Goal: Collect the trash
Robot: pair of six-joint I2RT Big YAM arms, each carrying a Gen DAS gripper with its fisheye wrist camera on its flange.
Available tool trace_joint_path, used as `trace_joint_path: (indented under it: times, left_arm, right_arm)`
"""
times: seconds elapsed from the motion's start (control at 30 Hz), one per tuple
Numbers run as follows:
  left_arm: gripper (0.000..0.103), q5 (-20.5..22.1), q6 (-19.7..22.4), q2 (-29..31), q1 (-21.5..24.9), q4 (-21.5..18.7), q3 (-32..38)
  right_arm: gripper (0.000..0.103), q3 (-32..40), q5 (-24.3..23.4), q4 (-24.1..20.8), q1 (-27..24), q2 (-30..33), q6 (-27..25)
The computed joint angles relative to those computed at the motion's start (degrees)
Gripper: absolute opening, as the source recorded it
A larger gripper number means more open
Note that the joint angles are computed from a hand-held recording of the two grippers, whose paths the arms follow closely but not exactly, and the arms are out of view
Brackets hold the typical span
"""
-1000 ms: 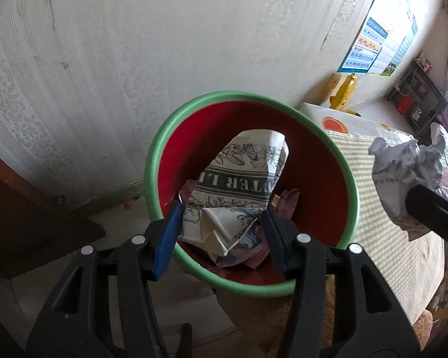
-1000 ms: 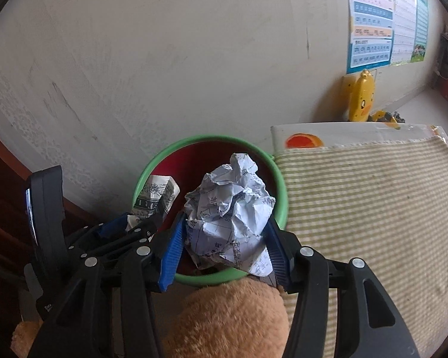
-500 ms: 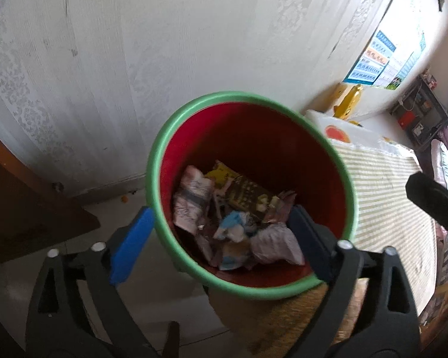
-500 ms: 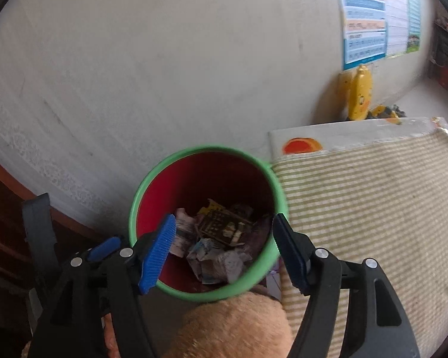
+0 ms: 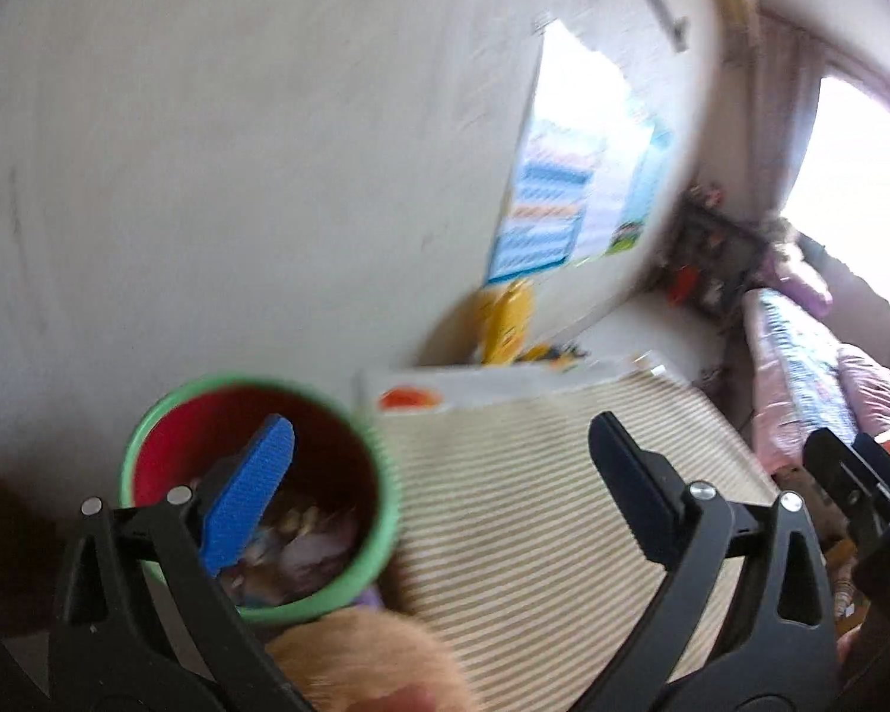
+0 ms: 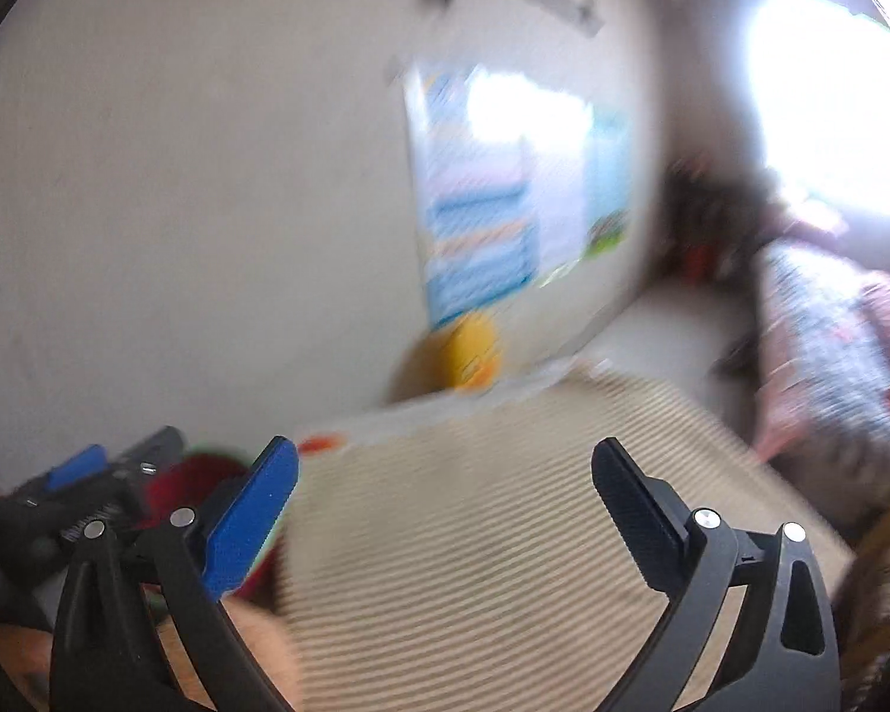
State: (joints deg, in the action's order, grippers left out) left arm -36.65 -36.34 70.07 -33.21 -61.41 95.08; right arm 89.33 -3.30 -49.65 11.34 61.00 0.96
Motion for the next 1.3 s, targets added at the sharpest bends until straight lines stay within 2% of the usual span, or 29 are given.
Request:
trace_joint_path:
  times: [0.07,0.1,0.17,0.23,0.33,0.37,0.5,0.6,0.77,1.3]
  left_arm:
    - [0.098,-4.47,2.68,1.36,-2.78,2.51,1.88]
    - [0.098,-7.14,4.40,1.95,-4.25,4.32,2.62]
    - [0.098,-11.50,7.67,3.25,-6.84,8.56,4.05]
    - [0.098,-11.95,8.29,4.27,-7.97,10.60,5.60]
    - [0.098,-10.17,5.59,7.19,-8.76,6.76,10.65]
    - [0.098,-10.25,4.71,8.69,-9.11,3.89,12.91]
    - [0.098,-13.79,3.99,12.17,-10.97,-4.90,17.92]
    - [0.098,-14.86,2.13,12.57,-12.07,-8.44,18.62]
    - [0.098,-13.92,0.15,11.68,-12.23,-10.82,17.90]
    - [0.098,-11.49,0.27,11.88,-11.29,-10.79,16.86]
  right_arm:
    - [0.095,-2.76,1.21,4.81,-2.58,-2.62,-0.42]
    - [0.095,-2.94,1.38,5.12,-3.74,-2.95,-0.24]
    - [0.095,-2.42,1.40,3.19,-5.94,-2.85,0.68]
    - [0.095,-1.51,2.75,0.40,-7.37,-2.36,-0.05]
    - [0.095,-3.45,-0.11,0.30,-10.12,-3.85,0.20]
    - [0.095,-3.66,-1.05,-0.11,-10.85,-4.08,0.52]
    - [0.095,-4.20,-3.57,-1.55,-12.22,-4.95,1.42]
    - [0.095,-4.04,-3.75,-1.88,-11.97,-4.78,1.53]
    - [0.095,-4.31,-3.45,-2.14,-11.10,-5.11,1.66]
    - [0.095,-3.92,-2.70,-4.35,-10.12,-4.19,1.02]
